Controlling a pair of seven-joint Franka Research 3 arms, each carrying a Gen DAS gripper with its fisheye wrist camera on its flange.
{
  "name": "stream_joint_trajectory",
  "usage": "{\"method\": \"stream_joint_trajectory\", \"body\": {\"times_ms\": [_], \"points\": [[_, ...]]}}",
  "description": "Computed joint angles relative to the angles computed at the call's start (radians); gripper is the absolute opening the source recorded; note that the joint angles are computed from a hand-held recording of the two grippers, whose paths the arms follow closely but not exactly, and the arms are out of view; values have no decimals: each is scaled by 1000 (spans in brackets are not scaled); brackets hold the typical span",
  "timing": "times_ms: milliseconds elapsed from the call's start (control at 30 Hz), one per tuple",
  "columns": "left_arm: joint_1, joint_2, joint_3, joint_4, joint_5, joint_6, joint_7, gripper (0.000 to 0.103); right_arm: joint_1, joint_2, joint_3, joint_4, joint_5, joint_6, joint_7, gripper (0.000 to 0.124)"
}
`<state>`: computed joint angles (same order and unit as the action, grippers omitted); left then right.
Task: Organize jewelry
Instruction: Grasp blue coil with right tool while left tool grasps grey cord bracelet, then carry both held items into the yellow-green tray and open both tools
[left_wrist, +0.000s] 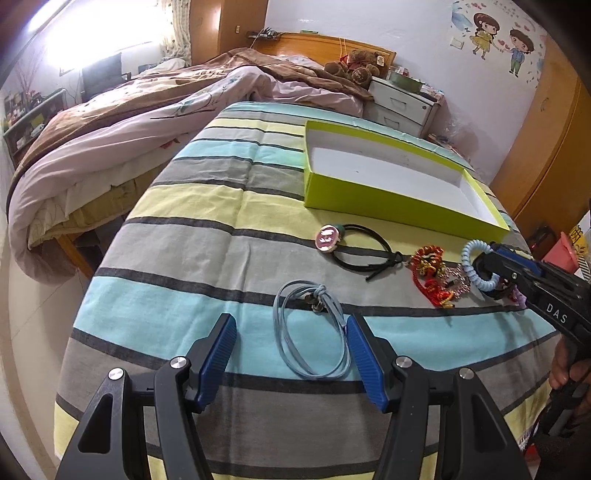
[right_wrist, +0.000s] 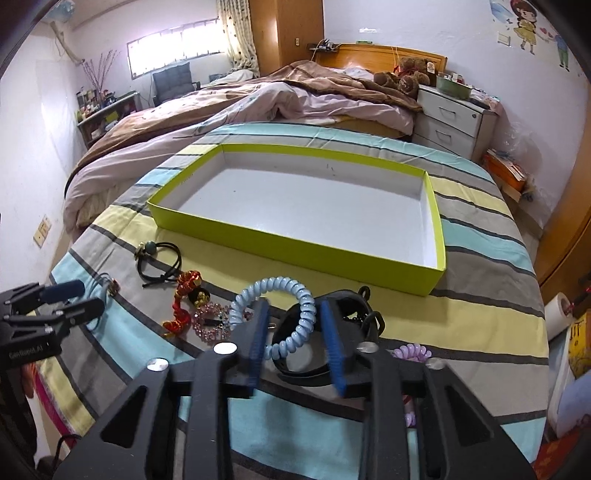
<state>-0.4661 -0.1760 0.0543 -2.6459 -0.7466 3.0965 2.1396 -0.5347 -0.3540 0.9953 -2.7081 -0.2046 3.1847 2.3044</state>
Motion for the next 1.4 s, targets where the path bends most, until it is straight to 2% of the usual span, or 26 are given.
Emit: {"method": "stream_joint_trajectory", "body": {"times_ms": [67, 167, 233, 333, 433, 533, 667, 733, 900, 1033, 1200, 1400], "points": [[23, 5, -22, 0, 34, -1, -26, 62, 13, 16, -17, -1, 4, 3, -3, 16], [31, 11, -36, -5, 79, 14, -47, 62, 15, 26, -20, -4, 7, 13, -6, 14], [20, 15, -24, -3, 90, 18, -50, 62, 4, 21, -6, -5, 12, 15, -5, 12], [28, 14, -25, -9, 128, 28, -76, 54, -5, 16, 4, -13, 30, 35, -1, 10], [-32, 15, 35, -7, 87, 40, -35, 47, 13, 14, -9, -28, 73, 66, -14, 10], [-29, 14, 36, -10, 102, 44, -42, 40, 21, -3, -1, -39, 122, 84, -25, 10], [-70, 18, 78, -5, 64, 55, -3, 23, 52, -23, -11, -56, 188, 112, -45, 9], [-130, 19, 134, 10, -23, 42, 75, 19, 61, -29, -11, -58, 216, 119, -60, 9], [-159, 16, 151, 35, -196, 10, 236, 8, 81, -35, -4, -61, 284, 136, -99, 9], [-149, 15, 130, 51, -293, -4, 328, 7, 91, -33, 0, -65, 334, 154, -119, 9], [-113, 5, 77, 65, -359, -2, 391, 7, 92, -37, 15, -63, 388, 168, -148, 9], [-34, -1, 1, 95, -359, -30, 400, 7, 98, -42, 4, -56, 428, 166, -172, 9]]}}
